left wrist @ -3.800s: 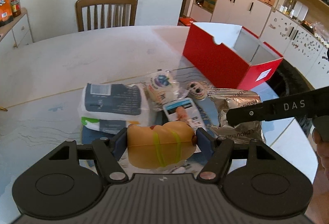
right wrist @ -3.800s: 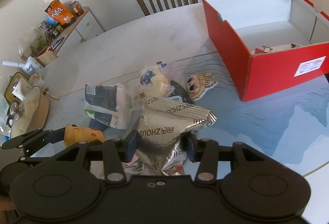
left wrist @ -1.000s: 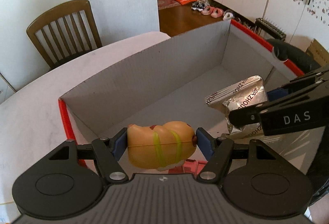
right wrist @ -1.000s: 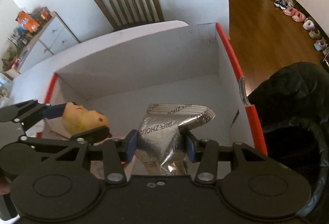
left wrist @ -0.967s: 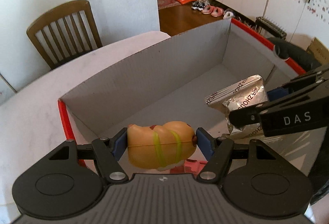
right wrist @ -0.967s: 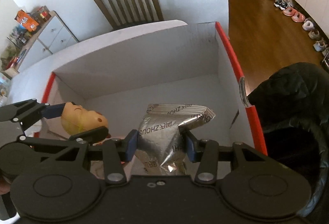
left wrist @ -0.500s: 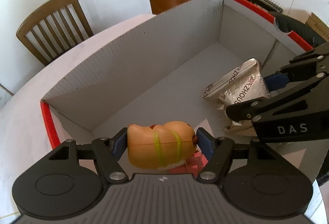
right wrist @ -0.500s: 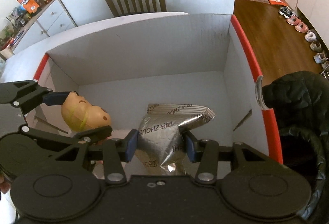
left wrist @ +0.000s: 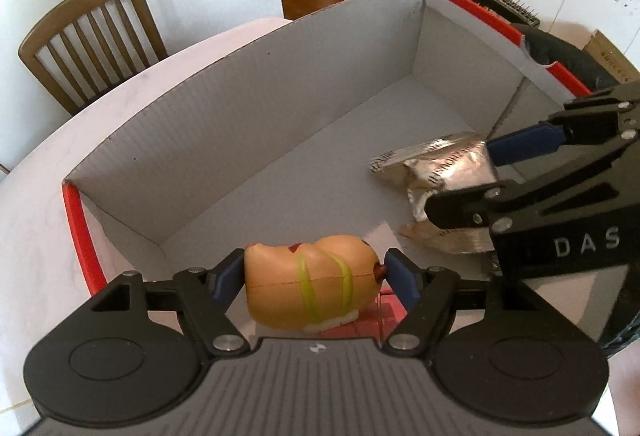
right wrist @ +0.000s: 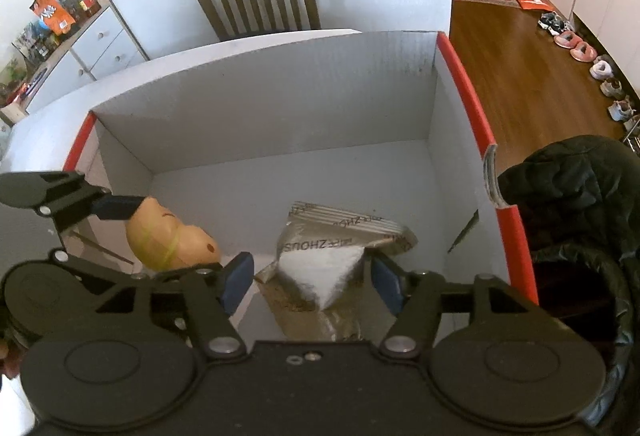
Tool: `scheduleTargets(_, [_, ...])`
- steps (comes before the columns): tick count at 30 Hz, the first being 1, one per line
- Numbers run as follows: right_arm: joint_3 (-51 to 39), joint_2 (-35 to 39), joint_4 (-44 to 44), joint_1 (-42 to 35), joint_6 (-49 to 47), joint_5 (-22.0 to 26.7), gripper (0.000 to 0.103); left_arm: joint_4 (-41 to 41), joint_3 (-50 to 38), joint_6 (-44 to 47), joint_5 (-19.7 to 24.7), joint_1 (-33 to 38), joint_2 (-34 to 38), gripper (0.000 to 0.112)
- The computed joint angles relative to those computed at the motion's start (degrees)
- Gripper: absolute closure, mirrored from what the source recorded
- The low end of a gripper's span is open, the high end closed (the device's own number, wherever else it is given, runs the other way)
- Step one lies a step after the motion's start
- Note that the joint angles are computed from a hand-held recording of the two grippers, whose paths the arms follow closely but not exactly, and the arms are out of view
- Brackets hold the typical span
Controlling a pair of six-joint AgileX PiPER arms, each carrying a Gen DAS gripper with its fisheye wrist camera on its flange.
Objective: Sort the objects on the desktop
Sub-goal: 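Open the left tool to drop the toy while the right tool releases the foil bag, then withdraw both tools from the box toward the remaining items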
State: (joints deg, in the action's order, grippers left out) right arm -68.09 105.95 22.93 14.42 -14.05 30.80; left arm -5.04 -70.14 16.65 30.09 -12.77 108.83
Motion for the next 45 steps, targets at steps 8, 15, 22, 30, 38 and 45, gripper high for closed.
scheduleTargets(8, [1.32,-3.69,3.13,-1.38,-1.99,0.74,0.027,-4.36,3.81,2.62,-1.70,0.50,-4.47,0.036])
scheduleTargets(15, [3.48,-8.31,5.63,-2.52,-4.39,1.18,0.022,-10.57,5.89,7.39,-1.28,2.70,-8.23,0.031])
scheduleTargets(22, [7.07,-13.33,7.83,-3.16,-5.60,1.21,0.021,-19.80,10.91,16.51,-1.15,5.74,-13.95,0.031])
scheduleTargets(30, [11.11,-20.11,7.59,-1.30,-5.41,1.05,0.020,-28.71,17.00,25.06,-0.40,9.34,-21.74,0.031])
scheduleTargets(38, [14.20,-26.25,4.90,3.89,-0.90,0.07,0.020,-34.60,24.07,31.93,1.07,13.71,-31.99,0.031])
scheduleTargets(45, [15.84,-30.55,-4.12,11.74,11.34,-2.03,0.020,-41.13,27.85,43.21,8.93,24.16,-38.83,0.031])
